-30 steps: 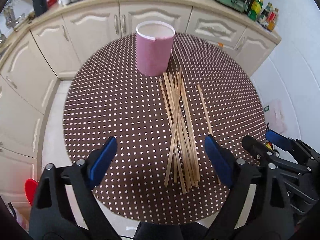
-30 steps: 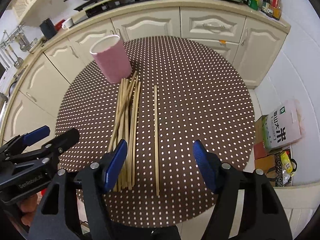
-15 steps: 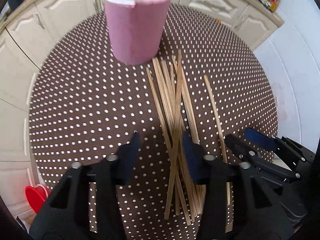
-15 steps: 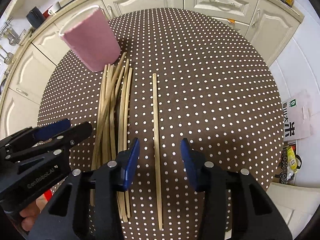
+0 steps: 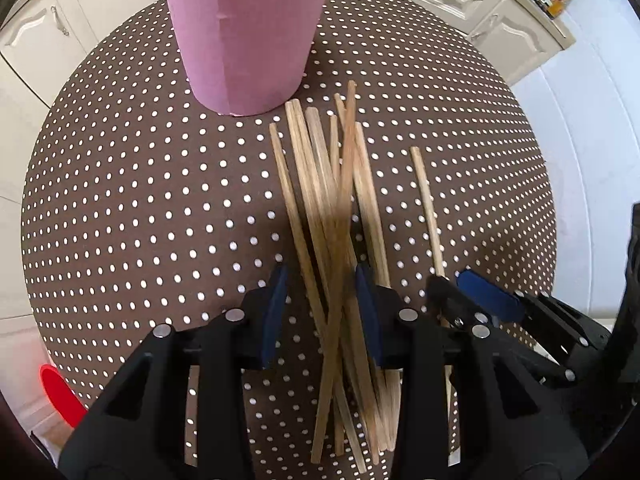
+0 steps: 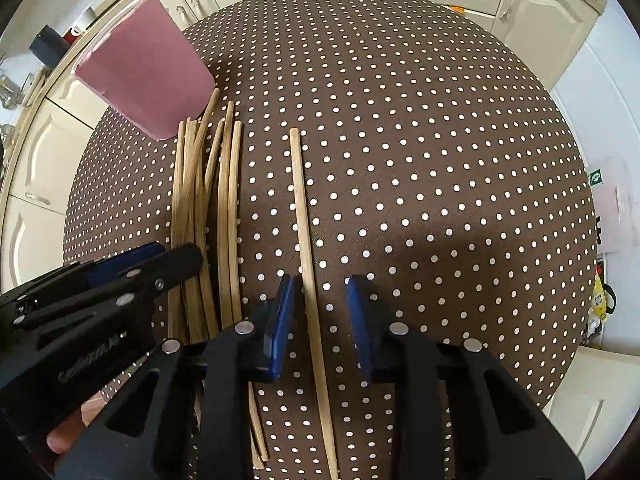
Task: Organize utensils
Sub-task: 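Close the right gripper on the single chopstick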
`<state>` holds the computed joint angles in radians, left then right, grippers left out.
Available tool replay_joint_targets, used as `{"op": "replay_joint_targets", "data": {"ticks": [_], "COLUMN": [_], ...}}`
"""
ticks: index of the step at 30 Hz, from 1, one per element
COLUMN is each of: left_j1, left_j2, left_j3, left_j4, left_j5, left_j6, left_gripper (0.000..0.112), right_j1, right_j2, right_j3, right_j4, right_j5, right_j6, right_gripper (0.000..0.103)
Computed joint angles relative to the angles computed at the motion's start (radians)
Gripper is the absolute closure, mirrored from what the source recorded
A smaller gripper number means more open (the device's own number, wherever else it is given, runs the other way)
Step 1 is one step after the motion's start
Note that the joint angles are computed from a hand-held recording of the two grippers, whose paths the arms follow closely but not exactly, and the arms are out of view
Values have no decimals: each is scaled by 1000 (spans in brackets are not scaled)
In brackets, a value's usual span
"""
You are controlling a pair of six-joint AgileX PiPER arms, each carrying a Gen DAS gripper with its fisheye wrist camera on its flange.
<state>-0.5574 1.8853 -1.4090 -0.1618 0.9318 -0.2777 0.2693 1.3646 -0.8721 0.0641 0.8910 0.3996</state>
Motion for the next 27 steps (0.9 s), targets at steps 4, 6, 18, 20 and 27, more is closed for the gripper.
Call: {"op": "replay_joint_targets", "data": {"ticks": [4, 6, 18, 20, 27], "left_j1": [18, 34, 112, 117, 171], "left_j2": [28, 21, -114, -142, -175], "left_j3": [-44, -55, 51, 88, 207], "left_j4": [-25, -45, -79, -69, -19], "left_j5": [5, 24, 60, 62, 64], "left_j6": [-15, 9, 79, 77, 70], "left_gripper": [98, 104, 106, 106, 105], "right_j1": [-13, -64, -80, -33, 57], "right_j2": [13, -9, -28, -18, 52], "right_j3": [-5, 14, 1, -12, -59], "right_j4": [-28, 23, 61, 43, -58], "right_j5": [1, -2, 22, 28, 37], "right_j6": [30, -3, -44, -10, 68], "right_gripper": [92, 98, 98, 98, 98]}}
